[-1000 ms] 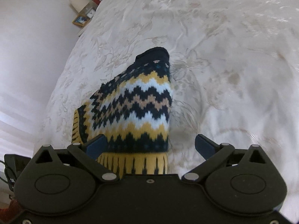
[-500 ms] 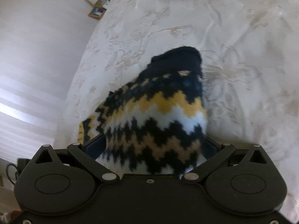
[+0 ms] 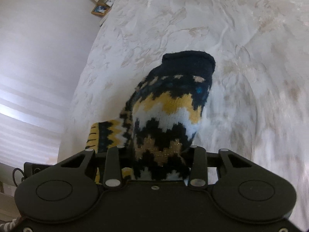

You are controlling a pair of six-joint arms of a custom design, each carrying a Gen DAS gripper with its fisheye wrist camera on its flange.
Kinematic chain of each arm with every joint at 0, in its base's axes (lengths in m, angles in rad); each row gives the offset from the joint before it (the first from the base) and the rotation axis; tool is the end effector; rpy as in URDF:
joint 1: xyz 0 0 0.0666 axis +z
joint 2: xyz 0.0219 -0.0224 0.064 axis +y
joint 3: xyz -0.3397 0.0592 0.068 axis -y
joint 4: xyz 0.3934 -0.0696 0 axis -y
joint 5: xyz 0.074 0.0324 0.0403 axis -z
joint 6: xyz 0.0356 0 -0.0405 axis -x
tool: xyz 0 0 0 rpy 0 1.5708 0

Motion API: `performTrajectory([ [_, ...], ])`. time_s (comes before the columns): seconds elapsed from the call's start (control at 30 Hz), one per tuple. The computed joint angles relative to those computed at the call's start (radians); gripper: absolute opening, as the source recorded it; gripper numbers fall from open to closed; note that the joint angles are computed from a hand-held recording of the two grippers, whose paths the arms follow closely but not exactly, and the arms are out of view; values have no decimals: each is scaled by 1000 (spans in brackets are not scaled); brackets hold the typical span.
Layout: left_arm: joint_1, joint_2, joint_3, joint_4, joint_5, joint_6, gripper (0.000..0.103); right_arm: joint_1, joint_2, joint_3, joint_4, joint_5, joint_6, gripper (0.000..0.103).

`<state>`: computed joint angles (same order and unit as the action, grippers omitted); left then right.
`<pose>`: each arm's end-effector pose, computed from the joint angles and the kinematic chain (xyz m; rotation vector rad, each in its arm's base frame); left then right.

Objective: Fold small clothes

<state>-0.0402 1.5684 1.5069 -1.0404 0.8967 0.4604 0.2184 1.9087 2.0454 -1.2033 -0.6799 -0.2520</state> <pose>0.5235 -0.0493 0.3604 -0.2495 2.5986 -1.3621 0.6174 0.1596 0.3930 -0.1945 2.6215 1.0576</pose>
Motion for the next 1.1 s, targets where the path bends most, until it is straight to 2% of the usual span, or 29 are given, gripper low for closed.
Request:
performTrajectory([
  [0.2, -55, -178, -183, 5, 30, 40, 40, -13, -199, -220, -34, 22, 16, 48],
  [0.37, -114, -317, -316, -19, 1, 51, 41, -25, -359, -407, -58, 34, 36, 48],
  [0.43, -136, -362, -361, -23, -49, 62, 41, -26, -403, -467, -51, 43, 40, 50],
  [0.53, -160, -427, -427, -26, -200, 129, 41, -13, -455, -536, -37, 136, 43, 57],
  [0.6, -155, -475, -478, 5, -256, 204, 44, -3, -490, -578, -16, 214, 53, 69],
  [0.63, -154, -503, -505, 27, -281, 244, 45, -3, -511, -600, 4, 239, 51, 72],
  [0.7, -164, -541, -531, 41, -336, 270, 46, -9, -550, -642, 40, 269, 52, 77],
  [0.77, -179, -620, -565, 16, -387, 287, 47, -16, -591, -685, 71, 298, 63, 77],
  [0.83, -175, -602, -553, 33, -429, 320, 48, -33, -640, -735, 96, 304, 64, 78],
  [0.93, -235, -605, -561, 75, -500, 410, 49, -55, -702, -786, 119, 306, 50, 80],
  [0.97, -227, -561, -521, 73, -511, 403, 49, -59, -715, -798, 128, 314, 45, 80],
  [1.1, -252, -556, -464, 19, -594, 376, 49, -71, -762, -836, 145, 325, 18, 81],
])
